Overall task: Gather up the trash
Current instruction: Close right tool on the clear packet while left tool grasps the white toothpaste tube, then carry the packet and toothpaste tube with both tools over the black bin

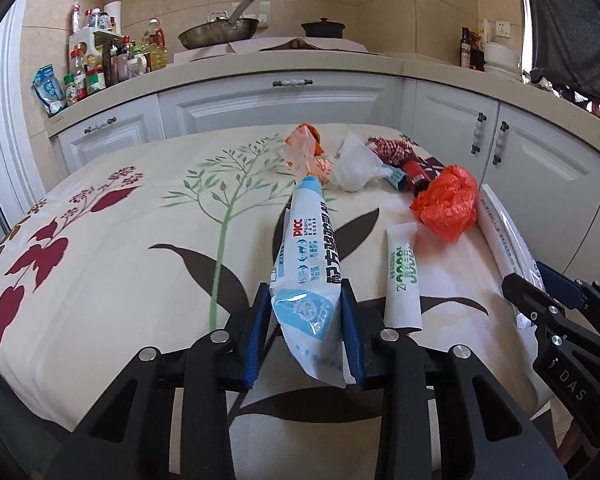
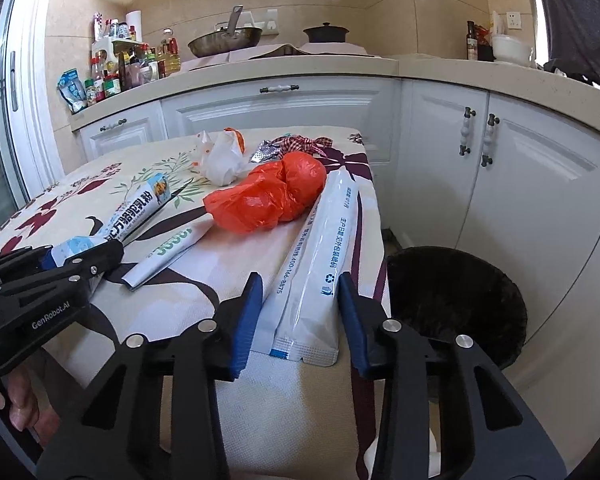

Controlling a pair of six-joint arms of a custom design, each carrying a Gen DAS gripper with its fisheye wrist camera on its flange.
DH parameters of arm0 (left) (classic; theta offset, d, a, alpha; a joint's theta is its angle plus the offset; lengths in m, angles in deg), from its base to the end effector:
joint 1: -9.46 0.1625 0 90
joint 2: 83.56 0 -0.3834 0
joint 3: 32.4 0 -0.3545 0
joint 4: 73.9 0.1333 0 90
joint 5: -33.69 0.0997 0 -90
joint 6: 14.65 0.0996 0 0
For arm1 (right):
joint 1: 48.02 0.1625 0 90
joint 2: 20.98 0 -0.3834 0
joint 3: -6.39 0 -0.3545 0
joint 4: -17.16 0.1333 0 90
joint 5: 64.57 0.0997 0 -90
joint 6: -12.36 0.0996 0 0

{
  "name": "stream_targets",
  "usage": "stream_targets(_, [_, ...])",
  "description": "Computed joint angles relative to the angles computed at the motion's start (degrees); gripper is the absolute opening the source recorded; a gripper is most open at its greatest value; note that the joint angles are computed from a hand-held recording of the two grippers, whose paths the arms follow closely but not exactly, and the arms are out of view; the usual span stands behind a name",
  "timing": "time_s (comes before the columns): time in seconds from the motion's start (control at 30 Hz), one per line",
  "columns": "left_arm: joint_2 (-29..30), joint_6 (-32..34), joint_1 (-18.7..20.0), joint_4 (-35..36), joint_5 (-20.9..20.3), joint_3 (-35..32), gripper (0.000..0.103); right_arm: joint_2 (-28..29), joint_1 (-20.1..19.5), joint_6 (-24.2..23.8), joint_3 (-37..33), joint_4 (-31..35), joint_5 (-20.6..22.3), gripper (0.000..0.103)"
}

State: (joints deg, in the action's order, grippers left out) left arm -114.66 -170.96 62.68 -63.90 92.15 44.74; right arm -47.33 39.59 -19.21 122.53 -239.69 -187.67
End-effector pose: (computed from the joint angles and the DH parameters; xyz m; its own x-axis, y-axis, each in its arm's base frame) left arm -0.1743 -0.5428 -0.0207 -0.5858 0.5199 -0.6218 0.7993 0.4973 -0.3372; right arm 0.0601 -0.4514 0.0567 -0.6991 0.3657 0.6144 -0.4186 0.4873 -0.7663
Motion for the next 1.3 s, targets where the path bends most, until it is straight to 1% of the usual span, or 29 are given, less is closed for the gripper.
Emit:
stream_targets(0.13, [-1.05,0.55,-0.45,-1.64,-0.62,1.33,0.034,-0.31,-0.13,0.34,0.63,-0.19,0.69,0.033])
stream_targets(0.23, [-1.34,0.15,-0.85,-1.23,-0.87,1.21,0.034,-0.58,0.18,0.08,1.12,-0.79,0.71,0.031])
stream_targets(0.3, [-2.00,0.11,-1.03,-1.79,-0.32,1.82,0.034,-0.82,0.44,-0.40,1.27,-1.14,0.67,0.029])
stream_targets(0.53, [-3.53,0.64,-2.53,-3.93,2.12,3.41,0.034,-2.13,1.02,-1.52,2.71,-4.25,0.55,0.026])
stream_targets(0.7, [-2.74,0.36,-3.41,-2.89,4.30,2.31,0.034,-3.71,0.87,-1.57,4.15,-5.95,0.84,0.022])
stream_targets(0.8, [-1.66,0.56,-4.45,-2.05,5.72,1.38,0.034,-5.00,0.43,-1.88,5.46,-7.93,1.16,0.022])
stream_targets(0.83, [-1.26,0.38,-4.66,-1.47,6.27,0.90,0.034,-5.56,0.11,-2.00,5.94,-8.45,1.29,0.021])
stream_targets(1.03, [3.25,0.59,-7.18,0.98,9.29,-2.95,0.034,-9.31,-3.43,-2.86,9.45,-12.46,2.68,0.021])
stream_targets(1.2, [9.07,-0.08,-9.39,4.17,10.73,-8.50,0.034,-12.98,-8.55,-2.66,12.26,-13.09,5.31,0.021])
stream_targets(1.3, [12.92,-0.56,-10.70,5.97,10.64,-12.65,0.034,-14.93,-11.72,-2.44,13.38,-12.34,7.15,0.021])
